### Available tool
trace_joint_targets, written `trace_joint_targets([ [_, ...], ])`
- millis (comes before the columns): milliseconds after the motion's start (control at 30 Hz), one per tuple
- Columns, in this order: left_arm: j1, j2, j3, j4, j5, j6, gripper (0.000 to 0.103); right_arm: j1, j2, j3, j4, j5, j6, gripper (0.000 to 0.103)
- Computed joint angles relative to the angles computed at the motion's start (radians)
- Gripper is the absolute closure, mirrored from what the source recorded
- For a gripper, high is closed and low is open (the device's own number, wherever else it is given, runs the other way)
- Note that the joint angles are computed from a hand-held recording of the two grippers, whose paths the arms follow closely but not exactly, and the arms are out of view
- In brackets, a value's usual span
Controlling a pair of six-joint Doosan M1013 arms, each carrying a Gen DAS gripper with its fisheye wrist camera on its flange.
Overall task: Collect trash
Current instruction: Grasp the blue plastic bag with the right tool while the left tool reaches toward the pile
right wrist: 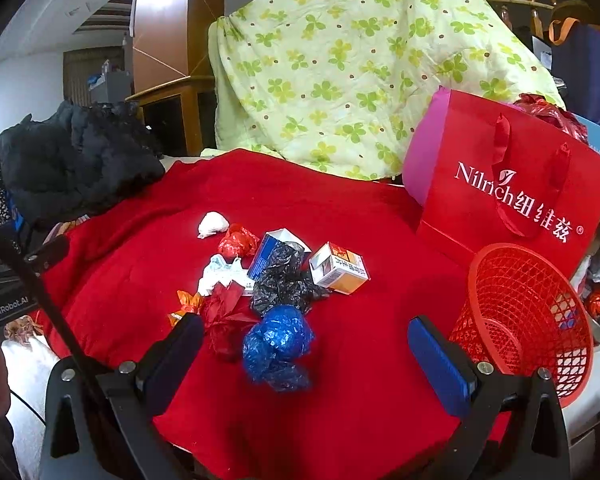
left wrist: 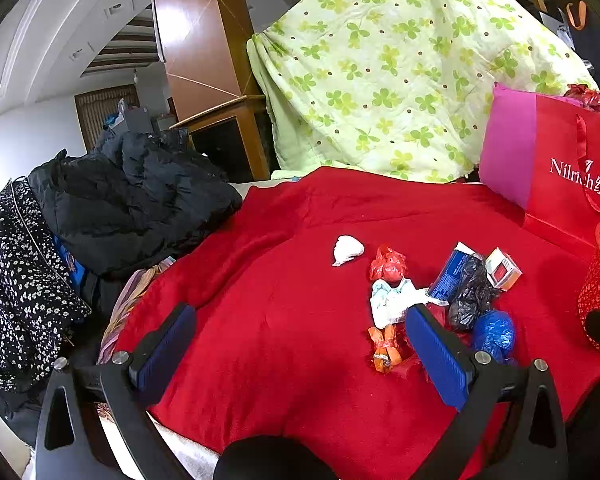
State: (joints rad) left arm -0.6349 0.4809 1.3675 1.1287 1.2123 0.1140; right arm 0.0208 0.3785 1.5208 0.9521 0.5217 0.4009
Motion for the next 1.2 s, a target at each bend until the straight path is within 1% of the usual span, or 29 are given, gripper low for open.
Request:
trace_joint_targets([
  [67,0.003,-0.002,0.004,-0.004,-0.008,0.001,0.000,0.000,0.002,-0.005,-0.021,0.009,0.025,0.000],
  [167,0.012,-0.003,0.011,-0.021,-0.032,0.008,0.000,-0.003,0.010,-0.011,-0.010,0.028,0.051,0.000],
  [200,0.016,-0.004,0.016,-0.032,-0.046,0.010,0.000,-0.003,0.012,-0.016,-0.031,0.037,0.074,0.000],
  [233,0.020,-0.004,0.020,-0.036,-0.057,0.010,0.000,-0.003,0.015,-0.017,-0.036,0.038,0.078,0.000],
  [300,0.029,-0.003,0.030,-0.053,-0.085,0.014,0.000,-0.004,0.024,-0.014,0.003,0.030,0.041,0.000],
  [367,0.037,0.000,0.039,-0.074,-0.116,0.025,0.000,-0.005,0.038,-0.023,-0.004,0.041,0.054,0.000],
  [400,0.041,0.002,0.043,-0.086,-0.131,0.032,0.000,-0.006,0.046,-0.026,0.008,0.045,0.037,0.000],
  [467,0.050,0.009,0.047,-0.112,-0.153,0.048,0.000,-0.008,0.064,-0.042,-0.015,0.079,0.056,0.000],
  [533,0.060,0.018,0.049,-0.141,-0.176,0.068,0.000,-0.012,0.087,-0.065,-0.036,0.133,0.101,0.000],
  [600,0.069,0.025,0.048,-0.172,-0.196,0.086,0.000,-0.013,0.105,-0.082,-0.045,0.167,0.124,0.000],
  [667,0.081,0.031,0.048,-0.206,-0.224,0.105,0.000,-0.014,0.130,-0.108,-0.047,0.219,0.148,0.003],
  [700,0.085,0.033,0.050,-0.217,-0.238,0.110,0.000,-0.016,0.145,-0.127,-0.057,0.258,0.176,0.005],
  [733,0.091,0.034,0.051,-0.238,-0.260,0.120,0.000,-0.014,0.168,-0.154,-0.070,0.299,0.209,0.006],
  [800,0.104,0.033,0.056,-0.284,-0.310,0.144,0.000,-0.011,0.199,-0.192,-0.083,0.338,0.247,0.010],
  [867,0.113,0.034,0.059,-0.324,-0.356,0.172,0.000,-0.006,0.241,-0.247,-0.103,0.402,0.311,0.016],
  [933,0.119,0.036,0.059,-0.352,-0.382,0.198,0.000,0.001,0.287,-0.309,-0.131,0.463,0.385,0.021],
  [1000,0.128,0.037,0.058,-0.393,-0.418,0.232,0.000,0.007,0.319,-0.354,-0.167,0.499,0.446,0.022],
  [1067,0.135,0.040,0.053,-0.422,-0.434,0.251,0.000,0.015,0.363,-0.411,-0.204,0.546,0.524,0.027],
  [1100,0.139,0.042,0.050,-0.436,-0.442,0.260,0.000,0.018,0.384,-0.439,-0.214,0.582,0.557,0.034],
  [1133,0.142,0.046,0.045,-0.451,-0.445,0.272,0.001,0.020,0.398,-0.457,-0.219,0.604,0.574,0.037],
  [1200,0.151,0.055,0.031,-0.496,-0.459,0.320,0.004,0.027,0.416,-0.483,-0.242,0.629,0.596,0.038],
])
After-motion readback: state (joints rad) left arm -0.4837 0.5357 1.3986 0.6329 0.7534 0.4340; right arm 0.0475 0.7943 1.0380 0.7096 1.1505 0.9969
